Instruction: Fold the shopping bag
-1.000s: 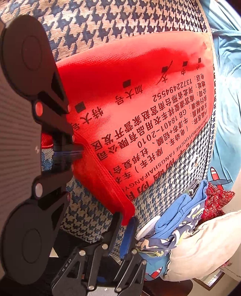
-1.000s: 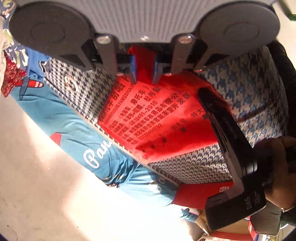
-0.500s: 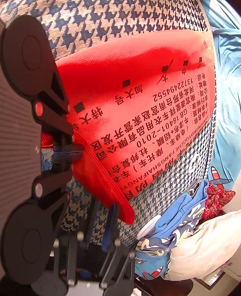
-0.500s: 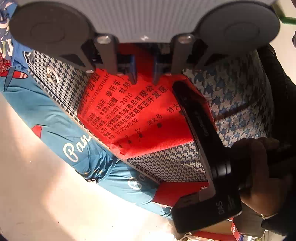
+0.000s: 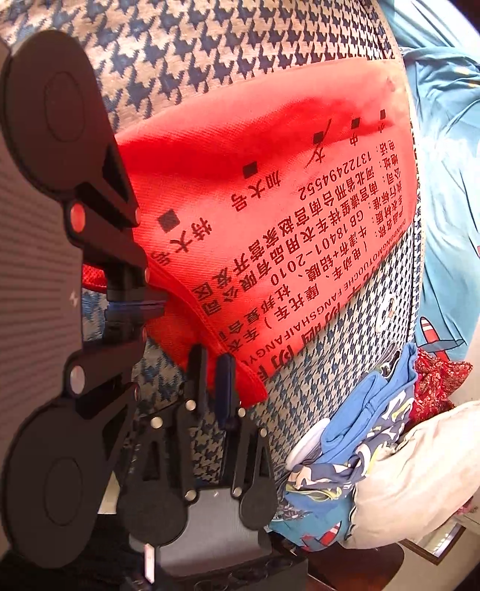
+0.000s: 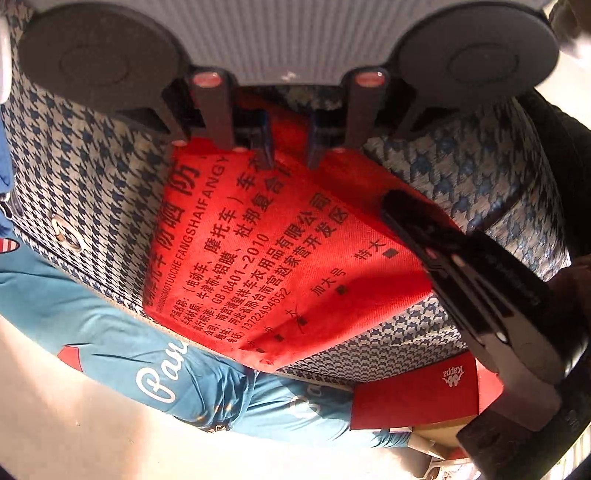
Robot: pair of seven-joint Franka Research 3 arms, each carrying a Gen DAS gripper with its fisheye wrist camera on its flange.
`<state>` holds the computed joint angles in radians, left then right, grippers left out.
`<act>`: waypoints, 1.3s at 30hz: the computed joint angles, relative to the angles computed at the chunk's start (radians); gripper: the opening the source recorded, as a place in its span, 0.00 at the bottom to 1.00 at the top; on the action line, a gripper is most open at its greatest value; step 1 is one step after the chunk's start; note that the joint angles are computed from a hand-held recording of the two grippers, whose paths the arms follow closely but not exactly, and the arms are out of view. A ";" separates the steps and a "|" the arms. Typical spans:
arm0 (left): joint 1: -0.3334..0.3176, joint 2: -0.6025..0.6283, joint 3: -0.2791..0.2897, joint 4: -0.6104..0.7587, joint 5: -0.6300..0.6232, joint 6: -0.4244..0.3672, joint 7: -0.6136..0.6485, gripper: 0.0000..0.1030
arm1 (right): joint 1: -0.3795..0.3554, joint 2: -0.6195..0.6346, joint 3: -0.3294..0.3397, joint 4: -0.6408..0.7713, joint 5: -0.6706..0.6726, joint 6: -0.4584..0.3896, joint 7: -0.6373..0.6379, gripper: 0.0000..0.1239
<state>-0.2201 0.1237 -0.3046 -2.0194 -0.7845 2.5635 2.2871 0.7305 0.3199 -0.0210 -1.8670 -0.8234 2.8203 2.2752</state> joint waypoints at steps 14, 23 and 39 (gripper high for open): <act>-0.025 -0.078 0.027 -0.063 -0.014 -0.026 0.104 0.11 | -0.013 -0.005 0.004 -0.008 0.086 0.026 -0.055 0.13; -0.025 -0.113 0.063 -0.082 -0.049 -0.147 0.160 0.35 | -0.007 -0.001 -0.005 -0.006 0.121 0.031 -0.076 0.13; -0.058 -0.164 0.066 -0.149 -0.037 -0.005 0.144 0.35 | 0.000 -0.001 -0.012 -0.005 0.126 0.035 -0.072 0.13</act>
